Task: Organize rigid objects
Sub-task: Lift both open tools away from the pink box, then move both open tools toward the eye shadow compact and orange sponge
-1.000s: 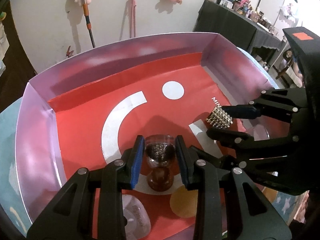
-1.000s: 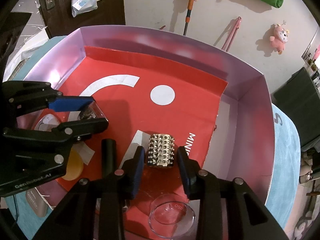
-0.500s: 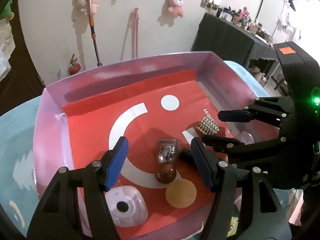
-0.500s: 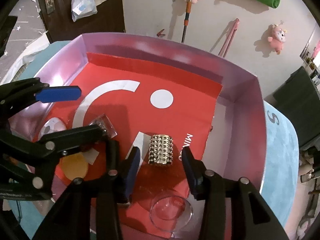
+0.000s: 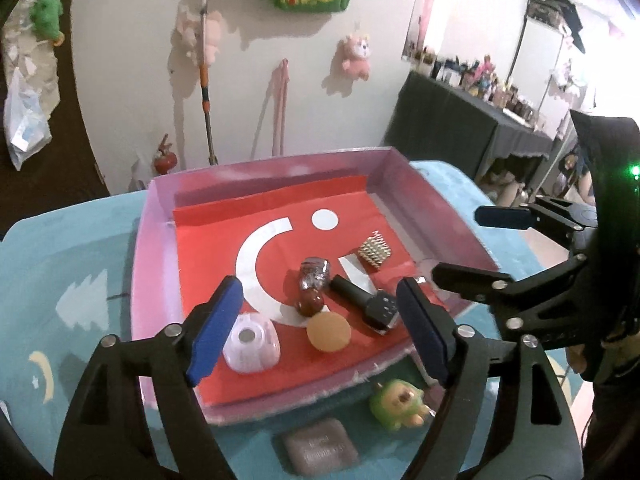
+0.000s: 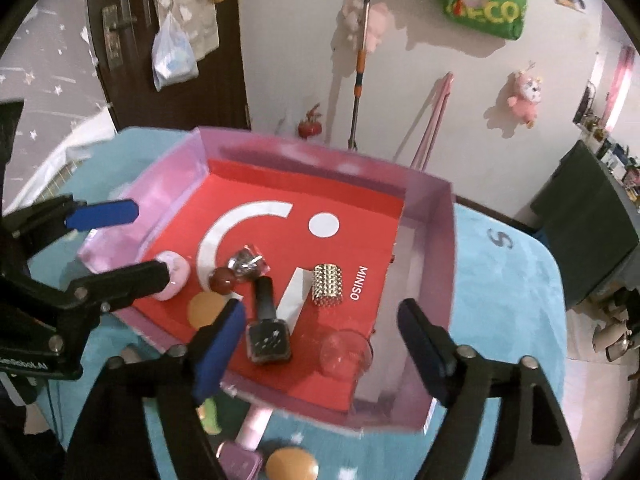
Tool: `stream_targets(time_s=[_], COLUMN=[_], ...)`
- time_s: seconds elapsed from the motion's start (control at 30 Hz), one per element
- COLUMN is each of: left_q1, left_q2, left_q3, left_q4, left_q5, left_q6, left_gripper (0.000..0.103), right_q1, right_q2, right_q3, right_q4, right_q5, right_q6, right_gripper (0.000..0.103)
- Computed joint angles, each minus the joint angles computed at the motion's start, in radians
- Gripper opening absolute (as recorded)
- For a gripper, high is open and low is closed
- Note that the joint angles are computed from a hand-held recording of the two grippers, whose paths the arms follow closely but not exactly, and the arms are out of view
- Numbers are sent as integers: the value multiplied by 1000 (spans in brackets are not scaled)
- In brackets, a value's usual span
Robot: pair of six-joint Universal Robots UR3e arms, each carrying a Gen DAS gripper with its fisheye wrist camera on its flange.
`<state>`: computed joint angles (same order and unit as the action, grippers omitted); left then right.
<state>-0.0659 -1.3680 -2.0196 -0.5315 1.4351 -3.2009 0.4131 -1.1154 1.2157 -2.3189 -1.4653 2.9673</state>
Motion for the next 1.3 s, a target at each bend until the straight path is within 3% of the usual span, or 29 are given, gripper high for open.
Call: stream_targets(time_s=[0.07, 0.23, 0.5, 0.7, 0.9, 1.0, 1.3], left_q1=[-5, -50, -261, -505, -646, -682, -682], left_q2=[75, 227, 383, 348, 276, 236, 127], left_q3=[-47, -143, -294, -383, -434, -455, -534], left_q4=[4, 21, 107, 225, 304, 343, 439], left_q5=[2, 61, 302, 578, 713, 739, 690], left_q6=[-20, -76, -210, -360, -439, -476, -559], left_gripper=[79, 85, 91, 94, 94, 94, 94], right_q1=[-6, -16, 8, 75, 178, 212, 222], right_q2=[-69, -259, -555, -693, -711, -689, -550], right_q3=[78, 278, 608, 850, 1002, 1073, 1200], right_q4=[-38, -133, -289, -473, -631, -725, -929], right_q5=[16, 37, 18, -67, -210, -252, -257], right_q6=[15, 50, 114, 193, 246, 279, 341], right_gripper=[95, 101, 103, 103, 103, 103, 103])
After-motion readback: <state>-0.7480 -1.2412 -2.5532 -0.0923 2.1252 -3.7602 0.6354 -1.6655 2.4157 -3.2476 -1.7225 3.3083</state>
